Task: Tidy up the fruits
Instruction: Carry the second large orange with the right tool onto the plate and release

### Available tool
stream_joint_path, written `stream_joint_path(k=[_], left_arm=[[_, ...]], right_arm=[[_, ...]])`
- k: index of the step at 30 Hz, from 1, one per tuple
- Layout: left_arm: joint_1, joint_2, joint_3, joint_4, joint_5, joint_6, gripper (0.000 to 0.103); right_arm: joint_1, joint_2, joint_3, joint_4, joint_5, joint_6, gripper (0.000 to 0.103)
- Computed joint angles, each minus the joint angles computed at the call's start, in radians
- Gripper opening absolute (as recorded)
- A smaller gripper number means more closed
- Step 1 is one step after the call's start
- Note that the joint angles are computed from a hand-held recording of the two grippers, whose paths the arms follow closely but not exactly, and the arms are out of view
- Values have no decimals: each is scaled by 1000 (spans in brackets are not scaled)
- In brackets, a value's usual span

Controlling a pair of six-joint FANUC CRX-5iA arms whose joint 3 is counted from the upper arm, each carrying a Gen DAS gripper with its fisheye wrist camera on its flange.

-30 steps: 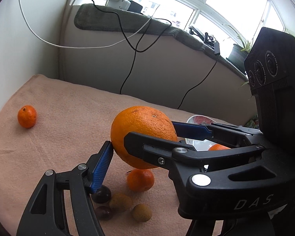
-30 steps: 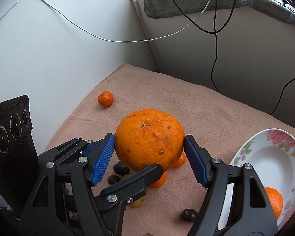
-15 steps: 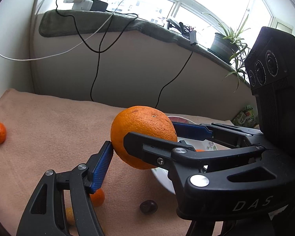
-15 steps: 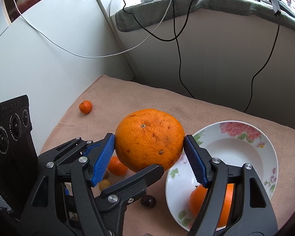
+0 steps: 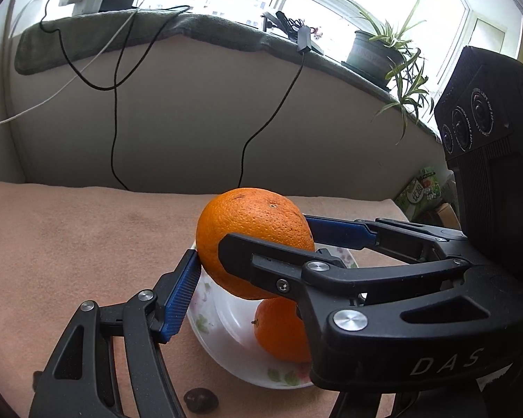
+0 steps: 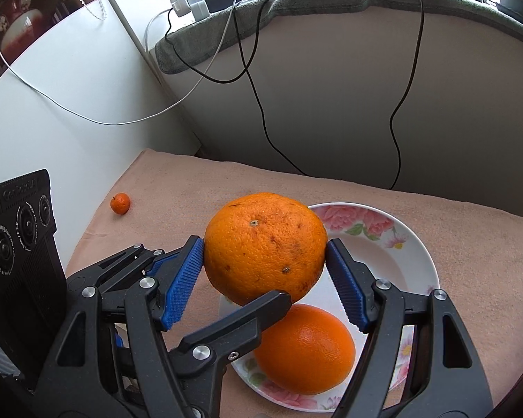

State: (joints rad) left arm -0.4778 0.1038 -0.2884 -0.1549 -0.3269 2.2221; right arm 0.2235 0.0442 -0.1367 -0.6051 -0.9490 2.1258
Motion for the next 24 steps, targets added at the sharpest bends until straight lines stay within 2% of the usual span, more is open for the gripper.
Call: stream_joint_path(k=[14, 18, 22, 24], left_arm=[[8, 63, 4, 186, 22, -194, 67], [9, 63, 3, 194, 21, -206, 67], [7, 58, 3, 190, 28, -213, 65], [-1, 51, 18, 142, 11, -182, 65]], right_arm=[[-46, 40, 22, 3, -24, -20, 75], [-51, 44, 27, -2, -27, -29, 76], [-36, 23, 9, 24, 8, -41, 76], [-39, 19, 10, 20, 9, -42, 76]])
